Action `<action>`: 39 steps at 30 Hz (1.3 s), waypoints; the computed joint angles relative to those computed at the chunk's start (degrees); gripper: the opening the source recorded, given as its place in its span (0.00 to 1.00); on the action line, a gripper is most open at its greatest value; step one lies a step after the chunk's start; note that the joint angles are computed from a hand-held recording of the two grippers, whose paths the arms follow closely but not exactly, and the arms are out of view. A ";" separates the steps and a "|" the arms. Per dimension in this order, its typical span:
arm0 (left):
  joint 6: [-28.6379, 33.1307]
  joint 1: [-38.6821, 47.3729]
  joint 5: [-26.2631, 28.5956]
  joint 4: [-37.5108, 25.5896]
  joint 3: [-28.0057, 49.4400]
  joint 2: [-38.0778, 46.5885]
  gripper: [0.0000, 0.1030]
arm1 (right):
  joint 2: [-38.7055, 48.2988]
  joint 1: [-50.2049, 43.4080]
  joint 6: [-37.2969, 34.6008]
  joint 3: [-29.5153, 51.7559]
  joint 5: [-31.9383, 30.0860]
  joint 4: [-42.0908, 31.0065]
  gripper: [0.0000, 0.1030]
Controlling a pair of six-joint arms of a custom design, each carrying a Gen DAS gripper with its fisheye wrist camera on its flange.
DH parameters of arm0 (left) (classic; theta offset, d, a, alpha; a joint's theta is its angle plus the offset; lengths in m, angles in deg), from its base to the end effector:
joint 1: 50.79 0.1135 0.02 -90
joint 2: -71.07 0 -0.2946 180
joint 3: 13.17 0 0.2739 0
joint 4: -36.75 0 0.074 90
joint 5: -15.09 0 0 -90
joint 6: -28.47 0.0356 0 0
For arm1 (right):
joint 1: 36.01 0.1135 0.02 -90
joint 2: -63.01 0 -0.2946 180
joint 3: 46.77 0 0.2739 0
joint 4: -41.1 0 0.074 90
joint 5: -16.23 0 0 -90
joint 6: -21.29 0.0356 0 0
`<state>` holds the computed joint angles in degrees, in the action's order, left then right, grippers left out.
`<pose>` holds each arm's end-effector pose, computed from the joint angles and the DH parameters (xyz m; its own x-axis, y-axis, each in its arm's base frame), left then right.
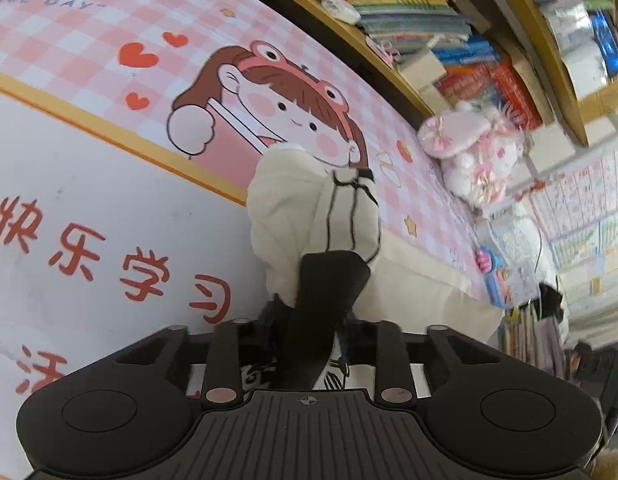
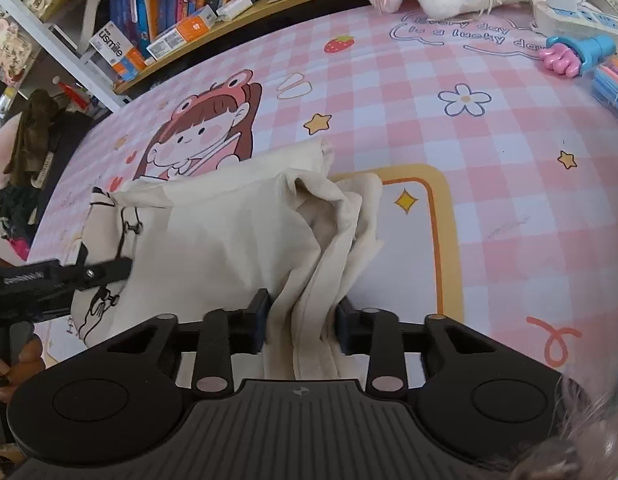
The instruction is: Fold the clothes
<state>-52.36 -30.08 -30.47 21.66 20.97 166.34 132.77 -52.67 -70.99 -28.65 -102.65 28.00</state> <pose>0.1987 0.0485 0.0704 -0.9122 -0.2232 -0.3435 0.0495 0.7723 -0.6334 0.1323 -0.0216 0.0800 -0.8679 0.2233 -0.4438 0.0191 0.9076 0.4195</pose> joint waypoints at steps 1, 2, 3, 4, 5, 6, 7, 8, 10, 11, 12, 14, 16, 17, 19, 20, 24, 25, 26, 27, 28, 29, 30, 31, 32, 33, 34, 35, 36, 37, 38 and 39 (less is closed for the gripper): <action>-0.48 0.29 0.16 0.00 -0.27 -0.63 0.20 | -0.98 -0.21 -0.38 -0.11 -0.15 -0.56 0.22; -0.75 0.21 0.24 -0.20 -0.43 -1.37 0.19 | -2.19 -0.72 -0.89 -0.12 -0.46 -1.66 0.21; -1.02 0.12 0.31 -0.42 -0.58 -2.12 0.19 | -3.40 -1.26 -1.42 -0.11 -0.80 -2.79 0.20; -1.29 0.03 0.39 -0.65 -0.73 -2.87 0.18 | -4.59 -1.81 -1.96 -0.08 -1.14 -3.93 0.19; -1.56 -0.06 0.46 -0.88 -0.87 -3.63 0.18 | -5.39 -2.40 -2.60 0.00 -1.52 -4.84 0.19; -2.15 -0.47 0.51 -0.94 -1.13 -4.61 0.18 | -6.13 -2.99 -3.25 0.09 -1.90 -5.71 0.19; -2.69 -0.90 0.58 -0.93 -1.33 -5.45 0.17 | -7.07 -3.48 -3.80 0.18 -2.06 -6.58 0.19; -3.28 -1.33 0.77 -0.97 -1.50 -6.38 0.17 | -8.02 -3.97 -4.34 0.28 -2.21 -7.44 0.19; -4.49 -2.20 1.14 -1.04 -1.80 -8.23 0.17 | -9.84 -4.93 -5.42 0.49 -2.51 -9.09 0.18; -5.20 -2.64 1.27 -1.03 -1.88 -9.10 0.17 | -10.76 -5.45 -5.99 0.61 -2.69 -9.96 0.18; -5.90 -3.02 1.34 -0.84 -2.01 -9.79 0.17 | -11.67 -6.24 -6.62 0.78 -3.09 -10.91 0.18; -7.33 -3.81 1.44 -0.45 -2.25 -11.13 0.17 | -12.94 -8.31 -8.30 1.41 -4.36 -12.65 0.18; -8.77 -4.60 1.51 -0.03 -2.47 -12.46 0.17 | -14.17 -9.71 -9.59 1.92 -5.20 -14.15 0.18; -9.24 -4.92 1.44 0.18 -2.71 -13.06 0.17 | -14.87 -10.29 -10.21 2.13 -5.51 -14.85 0.18; -10.10 -5.60 0.96 0.39 -3.17 -14.10 0.17 | -14.94 -11.21 -11.33 2.43 -6.02 -15.42 0.18; -10.58 -5.95 0.60 0.53 -3.35 -14.41 0.17 | -14.92 -11.66 -11.88 2.57 -6.26 -15.66 0.18; -11.76 -6.95 -0.39 0.57 -3.93 -15.73 0.17 | -13.35 -13.64 -14.08 2.95 -7.58 -16.09 0.18; -11.97 -7.05 -0.54 0.47 -4.10 -16.18 0.17 | -12.83 -14.15 -14.67 3.05 -7.92 -16.14 0.18; -12.17 -7.14 -0.69 0.36 -4.26 -16.64 0.17 | -12.32 -14.65 -15.25 3.15 -8.25 -16.20 0.18; -12.25 -7.12 -0.80 0.22 -4.39 -17.01 0.17 | -11.83 -15.01 -15.65 3.22 -8.54 -16.14 0.18; -12.25 -6.96 -0.89 0.03 -4.53 -17.34 0.17 | -11.42 -15.23 -15.96 3.28 -8.80 -16.08 0.18; -12.34 -6.88 -1.00 -0.03 -4.62 -17.52 0.17 | -11.07 -15.32 -16.18 3.35 -8.99 -16.00 0.18; -12.51 -6.85 -1.12 -0.08 -4.71 -17.72 0.17 | -10.74 -15.38 -16.37 3.42 -9.16 -15.91 0.18; -12.72 -6.85 -1.26 -0.13 -4.80 -17.95 0.17 | -10.53 -15.27 -16.42 3.40 -9.26 -15.71 0.18; -12.87 -6.88 -1.37 -0.14 -4.86 -18.11 0.17 | -10.42 -15.17 -16.47 3.45 -9.31 -15.63 0.18; -13.07 -7.00 -1.50 -0.14 -4.94 -18.32 0.17 | -10.30 -15.08 -16.54 3.50 -9.35 -15.56 0.18; -13.14 -7.10 -1.63 -0.27 -4.99 -18.56 0.17 | -10.20 -15.11 -16.60 3.54 -9.40 -15.54 0.18; -13.20 -7.20 -1.72 -0.35 -5.03 -18.75 0.17 | -10.11 -15.17 -16.67 3.59 -9.45 -15.55 0.18; -13.29 -7.33 -1.82 -0.46 -5.08 -18.99 0.17 | -10.02 -15.24 -16.76 3.63 -9.50 -15.57 0.18; -13.36 -7.41 -1.91 -0.56 -5.11 -19.14 0.17 | -9.93 -15.30 -16.85 3.68 -9.55 -15.59 0.18; -13.40 -7.47 -1.98 -0.67 -5.14 -19.29 0.17 | -9.84 -15.37 -16.94 3.72 -9.61 -15.62 0.18; -13.44 -7.52 -2.04 -0.80 -5.17 -19.44 0.17 | -9.74 -15.67 -17.28 3.78 -9.75 -15.79 0.18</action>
